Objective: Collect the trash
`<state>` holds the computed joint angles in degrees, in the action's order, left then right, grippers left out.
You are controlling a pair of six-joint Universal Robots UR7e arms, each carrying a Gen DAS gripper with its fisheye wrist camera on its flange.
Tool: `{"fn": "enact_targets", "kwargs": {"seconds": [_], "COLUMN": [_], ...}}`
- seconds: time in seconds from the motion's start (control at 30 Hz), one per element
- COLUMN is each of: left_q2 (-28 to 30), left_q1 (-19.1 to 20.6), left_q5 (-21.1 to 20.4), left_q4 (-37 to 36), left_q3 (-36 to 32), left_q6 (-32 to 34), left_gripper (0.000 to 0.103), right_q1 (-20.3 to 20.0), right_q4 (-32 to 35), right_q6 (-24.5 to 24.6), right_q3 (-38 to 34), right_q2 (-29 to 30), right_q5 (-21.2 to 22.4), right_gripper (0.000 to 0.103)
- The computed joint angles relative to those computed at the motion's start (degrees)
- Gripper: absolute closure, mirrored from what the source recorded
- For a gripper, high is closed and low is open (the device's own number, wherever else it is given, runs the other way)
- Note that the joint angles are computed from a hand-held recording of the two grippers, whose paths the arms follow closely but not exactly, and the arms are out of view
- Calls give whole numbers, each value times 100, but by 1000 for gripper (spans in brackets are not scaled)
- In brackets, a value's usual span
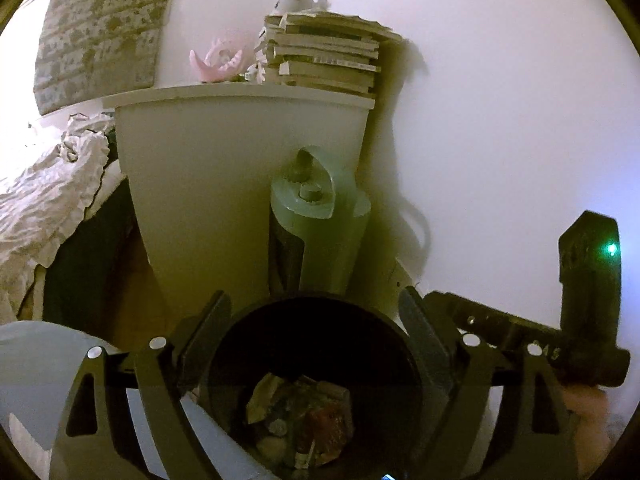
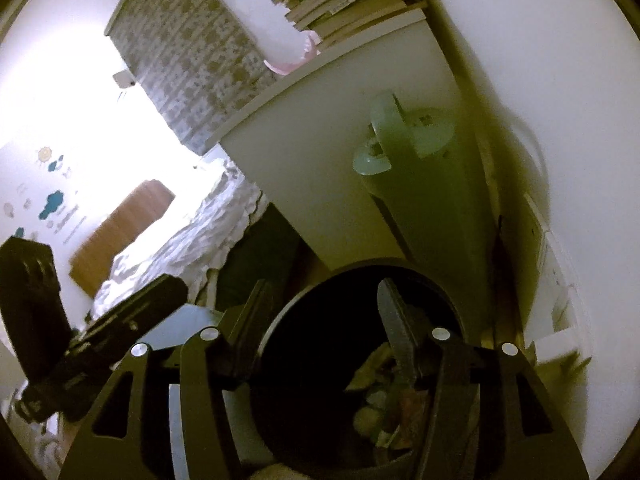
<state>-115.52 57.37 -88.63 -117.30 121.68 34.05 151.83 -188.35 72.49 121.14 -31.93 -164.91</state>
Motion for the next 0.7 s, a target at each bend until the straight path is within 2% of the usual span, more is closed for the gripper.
{"fn": "enact_targets", "kwargs": {"seconds": [0.07, 0.23, 0.3, 0.37, 0.5, 0.6, 0.67, 0.7], "left_q2": [-95, -336, -444, -517, -676, -801, -943, -1004], "left_q1": [6, 0, 52, 129, 465, 717, 723, 759], "left_q5": [-8, -27, -27, 7, 262, 835, 1630, 1865], "left_q4": [18, 164, 320, 456, 836, 914, 849, 740], "left_q3": [-38, -247, -405, -549, -988, -1296, -1424, -1459], "left_q6": [-28, -62, -102, -137, -313, -524, -606, -555], "left_gripper": [8, 5, 5, 5, 5, 5, 5, 5], "right_q1": [47, 160, 201, 261, 351, 364, 365, 374], "right_q4": [256, 465, 350, 313, -110, -334, -313, -317], "right_q6": [160, 113, -99, -318, -1247, -1980, -2385, -2543], "right_q3": [-64, -345, -511, -754, -1493, -2152, -2652, -2841], "right_q2": [-11, 110, 211, 338, 790, 1189, 1469, 1573], "right_q5": [20, 132, 190, 239, 527, 905, 1217, 1328], "right_gripper": [47, 47, 47, 39, 33, 29, 27, 26]}}
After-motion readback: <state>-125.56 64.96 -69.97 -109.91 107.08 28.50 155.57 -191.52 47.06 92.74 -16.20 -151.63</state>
